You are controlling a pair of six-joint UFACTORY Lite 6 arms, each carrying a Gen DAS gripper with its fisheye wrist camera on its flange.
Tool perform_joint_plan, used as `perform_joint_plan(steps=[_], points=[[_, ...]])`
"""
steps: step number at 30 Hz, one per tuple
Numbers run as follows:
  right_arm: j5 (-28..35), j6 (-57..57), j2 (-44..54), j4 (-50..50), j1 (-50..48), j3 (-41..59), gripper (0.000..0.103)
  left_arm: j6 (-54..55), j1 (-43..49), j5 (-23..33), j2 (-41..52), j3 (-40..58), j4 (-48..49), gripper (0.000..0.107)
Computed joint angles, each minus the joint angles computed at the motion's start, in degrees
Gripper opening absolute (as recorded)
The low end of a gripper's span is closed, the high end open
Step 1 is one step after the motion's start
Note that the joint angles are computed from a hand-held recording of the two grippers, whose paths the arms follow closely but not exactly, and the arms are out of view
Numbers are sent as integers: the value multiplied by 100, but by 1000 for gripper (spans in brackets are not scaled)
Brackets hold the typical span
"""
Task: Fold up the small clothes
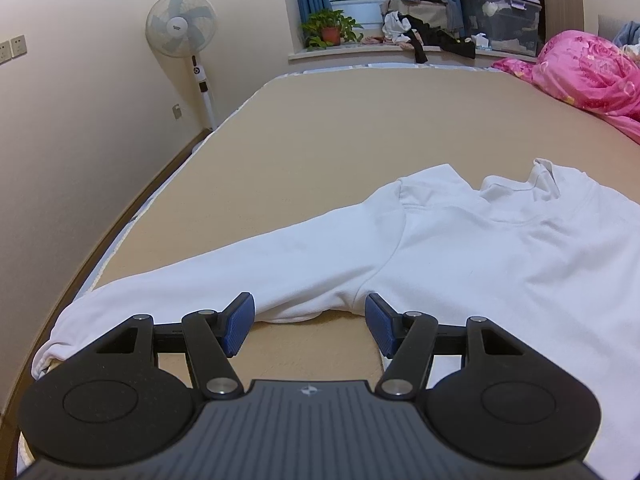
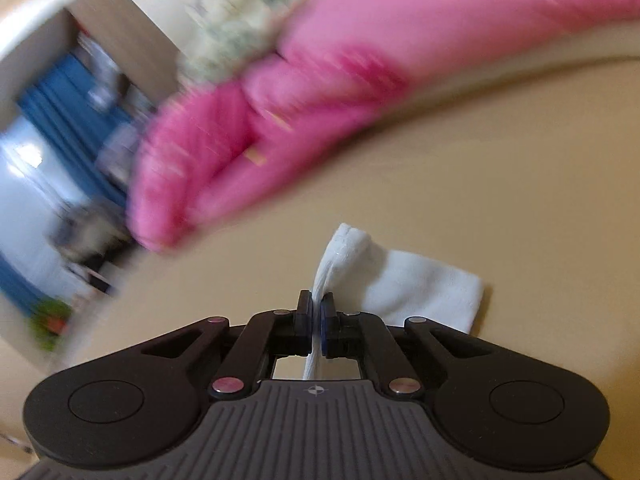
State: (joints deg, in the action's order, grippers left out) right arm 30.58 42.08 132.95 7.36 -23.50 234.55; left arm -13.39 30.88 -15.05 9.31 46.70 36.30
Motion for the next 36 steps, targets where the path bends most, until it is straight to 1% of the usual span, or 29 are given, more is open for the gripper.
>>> perform_joint_plan(steps=[2, 3, 4, 5, 7, 10, 11, 12, 13, 14, 15, 16, 17, 19, 20, 21, 22, 23, 24, 25, 27, 28, 30, 31, 32, 33, 34, 35, 36], points=[[-595, -411, 213, 685, -140, 553, 3, 65, -10, 3, 31, 21, -69, 67], [-753, -552, 388, 944, -194, 891, 3, 96, -17, 0, 42, 27, -104, 67], [-844, -526, 416, 988, -253, 1018, 3, 74, -15, -12, 37, 18, -83, 67], [-726, -414, 366, 792, -309, 982, 3, 53, -19, -20, 34, 16, -64, 67], [-127, 89, 122, 110, -385, 513, 3, 39, -23, -41, 37, 8, -25, 67], [867, 149, -61, 129, -614, -661, 3, -71, 21, -85, 30, -6, 149, 67], [980, 32, -47, 187, -653, -851, 3, -113, 36, -96, 30, -7, 197, 67], [853, 20, 92, 246, -694, -802, 2, -178, 51, -105, 34, -4, 264, 67], [843, -28, 162, 69, -645, -624, 2, -249, 63, -109, 38, 7, 333, 67], [968, 84, -4, -347, -560, -655, 3, -297, 65, -111, 40, 12, 376, 67], [913, 314, -4, -660, -510, -534, 3, -300, 61, -111, 46, 16, 384, 67], [930, 770, -8, -1175, -449, -382, 3, -288, 51, -106, 43, 14, 380, 67], [992, 1029, -128, -1520, -437, -470, 2, -296, 47, -115, 41, 8, 411, 67], [1387, 1489, -565, -2097, -426, -989, 3, -460, 55, -162, -28, -52, 619, 67], [1720, 1625, -765, -2205, -438, -1224, 3, -650, 78, -187, -60, -65, 836, 67], [1995, 1532, -888, -2097, -480, -1335, 7, -839, 87, -211, -116, -106, 1030, 67], [2340, 1527, -1041, -2157, -459, -1403, 12, -1127, 105, -232, -154, -122, 1314, 67], [2692, 1644, -1071, -2448, -332, -1232, 15, -1488, 129, -258, -195, -134, 1660, 67], [2992, 1701, -996, -2754, -218, -820, 23, -1857, 147, -286, -246, -157, 2004, 67], [3164, 1600, -891, -2878, -102, -324, 26, -2182, 171, -325, -304, -188, 2314, 67], [3483, 1019, -879, -2703, 161, 553, 26, -2785, 204, -398, -490, -308, 2846, 67], [3615, 697, -915, -2448, 277, 859, 27, -3088, 218, -435, -601, -388, 3114, 67], [4115, -164, -823, -1417, 482, 1889, 27, -3818, 251, -526, -906, -606, 3761, 67], [4360, -554, -868, -891, 572, 2179, 29, -4127, 256, -564, -1084, -739, 4035, 67], [4742, -923, -864, -359, 695, 2567, 30, -4478, 295, -630, -1276, -872, 4379, 67], [5243, -1215, -818, 195, 845, 3029, 34, -4775, 342, -697, -1497, -1035, 4680, 67], [5627, -1311, -772, 509, 969, 3360, 35, -5081, 418, -786, -1713, -1191, 5010, 67], [6155, -1345, -676, 807, 1181, 3804, 35, -5431, 521, -910, -1930, -1349, 5400, 66], [6575, -1318, -621, 946, 1371, 4092, 35, -5744, 635, -1031, -2130, -1498, 5775, 66]])
